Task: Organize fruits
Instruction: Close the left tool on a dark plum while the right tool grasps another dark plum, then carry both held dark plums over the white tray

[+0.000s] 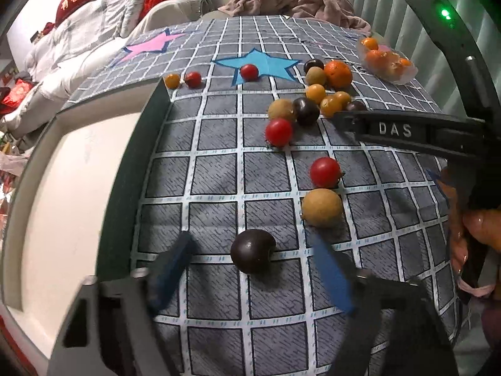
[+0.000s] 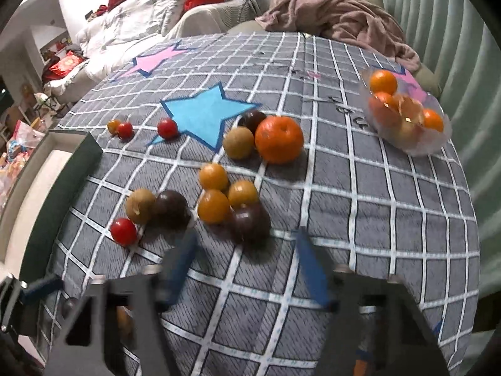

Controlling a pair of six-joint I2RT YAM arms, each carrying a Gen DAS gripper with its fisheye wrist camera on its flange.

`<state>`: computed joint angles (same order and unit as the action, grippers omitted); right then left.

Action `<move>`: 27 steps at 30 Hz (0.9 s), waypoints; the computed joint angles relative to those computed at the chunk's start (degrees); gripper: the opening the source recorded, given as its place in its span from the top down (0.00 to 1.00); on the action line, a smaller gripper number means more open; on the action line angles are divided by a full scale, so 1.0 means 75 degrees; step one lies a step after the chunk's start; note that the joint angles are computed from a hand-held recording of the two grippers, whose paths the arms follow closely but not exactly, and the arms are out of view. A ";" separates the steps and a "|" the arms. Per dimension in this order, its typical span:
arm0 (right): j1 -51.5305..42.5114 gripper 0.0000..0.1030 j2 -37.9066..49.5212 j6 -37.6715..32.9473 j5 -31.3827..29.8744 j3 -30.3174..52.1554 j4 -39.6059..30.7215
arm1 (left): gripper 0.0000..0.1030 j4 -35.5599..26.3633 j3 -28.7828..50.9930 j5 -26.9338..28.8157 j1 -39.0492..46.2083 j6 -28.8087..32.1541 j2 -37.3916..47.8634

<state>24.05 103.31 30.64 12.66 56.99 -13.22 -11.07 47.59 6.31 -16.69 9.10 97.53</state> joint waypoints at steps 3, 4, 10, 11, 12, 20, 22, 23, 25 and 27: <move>-0.0138 0.70 -0.0286 0.0207 -0.0335 -0.0376 0.0362 | 0.70 0.0106 -0.0117 0.0039 0.0037 -0.0007 -0.0153; -0.0137 0.70 -0.0429 0.0283 -0.0378 -0.0537 0.0447 | 0.72 0.0076 -0.0121 0.0082 0.0083 0.0007 -0.0180; 0.0118 0.70 -0.1415 0.0507 -0.0399 -0.1404 0.0467 | 0.74 -0.0089 -0.0214 0.0513 0.0307 0.0022 -0.0355; 0.0163 0.70 -0.1570 0.0568 -0.0396 -0.1523 0.0437 | 0.74 -0.0153 -0.0244 0.0618 0.0372 0.0029 -0.0418; 0.0222 0.70 -0.1746 0.0652 -0.0394 -0.1658 0.0411 | 0.74 -0.0206 -0.0249 0.0689 0.0420 0.0037 -0.0452; 0.0922 0.70 -0.2470 0.1243 -0.0178 -0.2168 0.0079 | 0.74 -0.0472 -0.0601 0.1073 0.0747 0.0252 -0.1255; 0.1120 0.70 -0.2547 0.1360 -0.0098 -0.2136 -0.0068 | 0.74 -0.0539 -0.0676 0.1139 0.0830 0.0327 -0.1483; 0.1199 0.70 -0.2607 0.1404 -0.0065 -0.2123 -0.0143 | 0.74 -0.0565 -0.0706 0.1177 0.0888 0.0366 -0.1587; 0.1401 0.70 -0.2675 0.1492 0.0038 -0.1989 -0.0326 | 0.74 -0.0662 -0.0718 0.1291 0.1044 0.0458 -0.1767; 0.1588 0.70 -0.2687 0.1539 0.0144 -0.1784 -0.0532 | 0.74 -0.0806 -0.0690 0.1437 0.1279 0.0573 -0.1923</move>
<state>35.96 83.16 42.18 13.74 43.61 -17.21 -17.11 42.42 17.08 -7.09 13.40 83.11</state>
